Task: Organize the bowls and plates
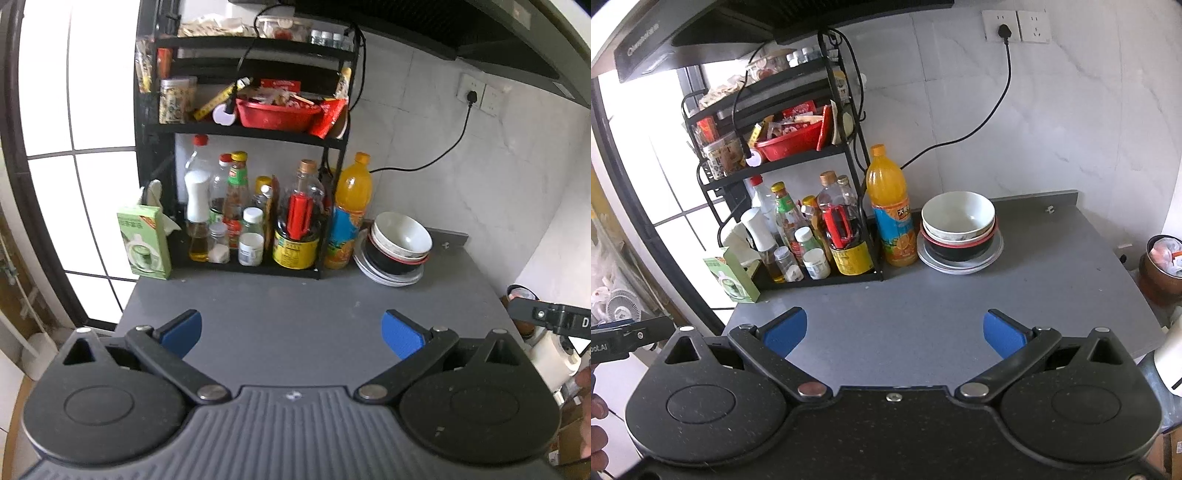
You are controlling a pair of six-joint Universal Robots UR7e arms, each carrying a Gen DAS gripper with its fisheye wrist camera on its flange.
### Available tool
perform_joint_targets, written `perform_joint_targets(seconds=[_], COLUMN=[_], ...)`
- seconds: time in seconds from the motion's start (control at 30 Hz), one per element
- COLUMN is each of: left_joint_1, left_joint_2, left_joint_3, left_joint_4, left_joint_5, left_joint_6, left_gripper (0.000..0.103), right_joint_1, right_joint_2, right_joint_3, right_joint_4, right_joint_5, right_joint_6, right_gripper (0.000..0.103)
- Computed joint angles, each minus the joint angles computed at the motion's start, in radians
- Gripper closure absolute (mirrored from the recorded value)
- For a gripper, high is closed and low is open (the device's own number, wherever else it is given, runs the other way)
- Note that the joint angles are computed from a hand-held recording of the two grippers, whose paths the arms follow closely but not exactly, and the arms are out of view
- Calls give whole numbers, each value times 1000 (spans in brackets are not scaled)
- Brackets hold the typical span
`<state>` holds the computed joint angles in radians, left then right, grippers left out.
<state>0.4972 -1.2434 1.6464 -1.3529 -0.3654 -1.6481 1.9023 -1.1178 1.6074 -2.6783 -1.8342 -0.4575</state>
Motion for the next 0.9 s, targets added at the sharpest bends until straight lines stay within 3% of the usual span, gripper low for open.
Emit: perform_joint_targets(seconds=[0.23,0.43,0.63,0.9], left_joint_1=[-25,-42,-65,-90], left_joint_2=[-1,28,44,87], left_joint_3=[-26,-89,-94,-97], left_joint_4=[185,412,428,373], left_joint_5=[9,-35,-58,-95], left_joint_6=[-134,-307,-344,-343], left_gripper=[0,0,0,0], right_joint_1=[9,9,11,14], right_joint_2=[-29,-55,-80,-113], right_joint_3=[38,54,65,132], right_joint_4=[12,54,53,2], right_joint_5=[-13,-13,-47,-108], right_joint_6=[-37,-47,-10,-56], right_gripper=[0,0,0,0])
